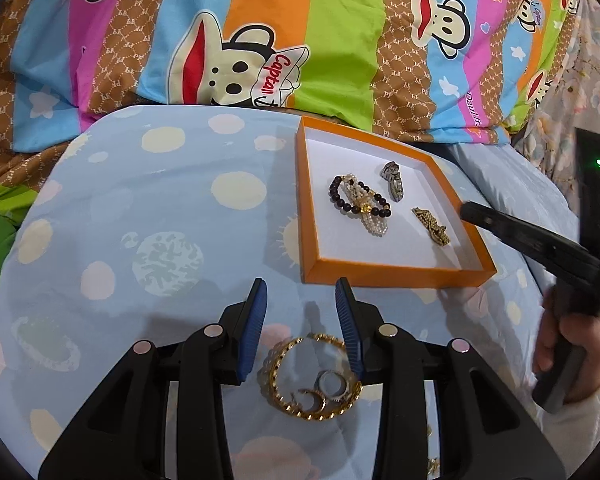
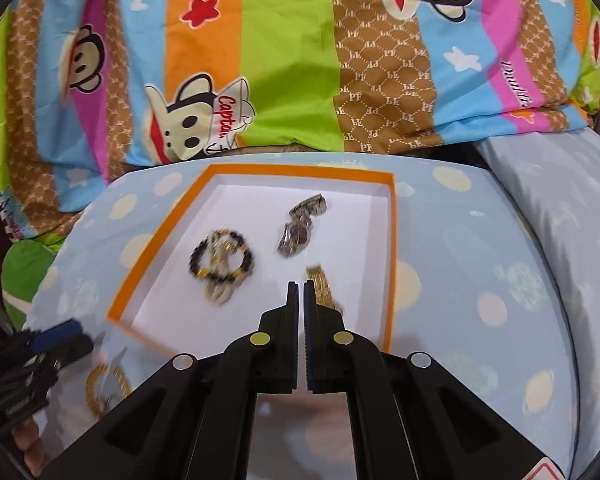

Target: Organize jewelry

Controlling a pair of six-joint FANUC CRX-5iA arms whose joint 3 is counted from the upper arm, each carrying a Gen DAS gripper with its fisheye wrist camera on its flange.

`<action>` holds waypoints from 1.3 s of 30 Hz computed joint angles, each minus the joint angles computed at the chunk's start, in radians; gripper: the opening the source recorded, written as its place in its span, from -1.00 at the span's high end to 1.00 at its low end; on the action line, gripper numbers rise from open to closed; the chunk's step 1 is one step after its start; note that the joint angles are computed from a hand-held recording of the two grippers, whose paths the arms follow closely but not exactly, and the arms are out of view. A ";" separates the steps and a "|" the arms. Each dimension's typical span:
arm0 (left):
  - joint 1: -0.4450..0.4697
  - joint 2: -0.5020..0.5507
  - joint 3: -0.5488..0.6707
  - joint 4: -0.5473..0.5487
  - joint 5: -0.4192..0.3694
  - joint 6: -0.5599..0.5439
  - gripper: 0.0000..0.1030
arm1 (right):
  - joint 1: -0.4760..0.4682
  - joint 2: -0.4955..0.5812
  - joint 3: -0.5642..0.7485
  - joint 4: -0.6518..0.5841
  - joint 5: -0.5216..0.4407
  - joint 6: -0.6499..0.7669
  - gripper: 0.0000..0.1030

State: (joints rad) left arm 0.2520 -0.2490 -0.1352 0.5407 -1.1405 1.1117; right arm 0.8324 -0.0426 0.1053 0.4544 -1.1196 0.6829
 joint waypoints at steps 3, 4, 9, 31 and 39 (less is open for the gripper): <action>0.021 -0.030 -0.020 -0.006 -0.021 -0.011 0.34 | 0.078 -0.089 -0.091 0.050 -0.026 -0.080 0.96; 0.031 -0.041 -0.030 -0.004 -0.033 -0.014 0.34 | 0.105 -0.119 -0.120 0.057 -0.035 -0.108 0.96; 0.065 -0.092 -0.074 -0.009 -0.080 -0.026 0.34 | 0.241 -0.222 -0.230 0.095 -0.088 -0.240 0.95; 0.068 -0.155 -0.121 -0.015 -0.086 -0.039 -0.23 | 0.475 -0.290 -0.344 0.123 -0.105 -0.453 0.58; -0.083 -0.082 -0.062 -0.141 0.001 0.050 -0.36 | 0.459 -0.303 -0.353 0.125 -0.105 -0.463 0.56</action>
State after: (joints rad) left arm 0.1689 -0.3308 -0.1976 0.3998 -1.1396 1.1621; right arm 1.2914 -0.3452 -0.2473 0.5795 -1.2242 0.2202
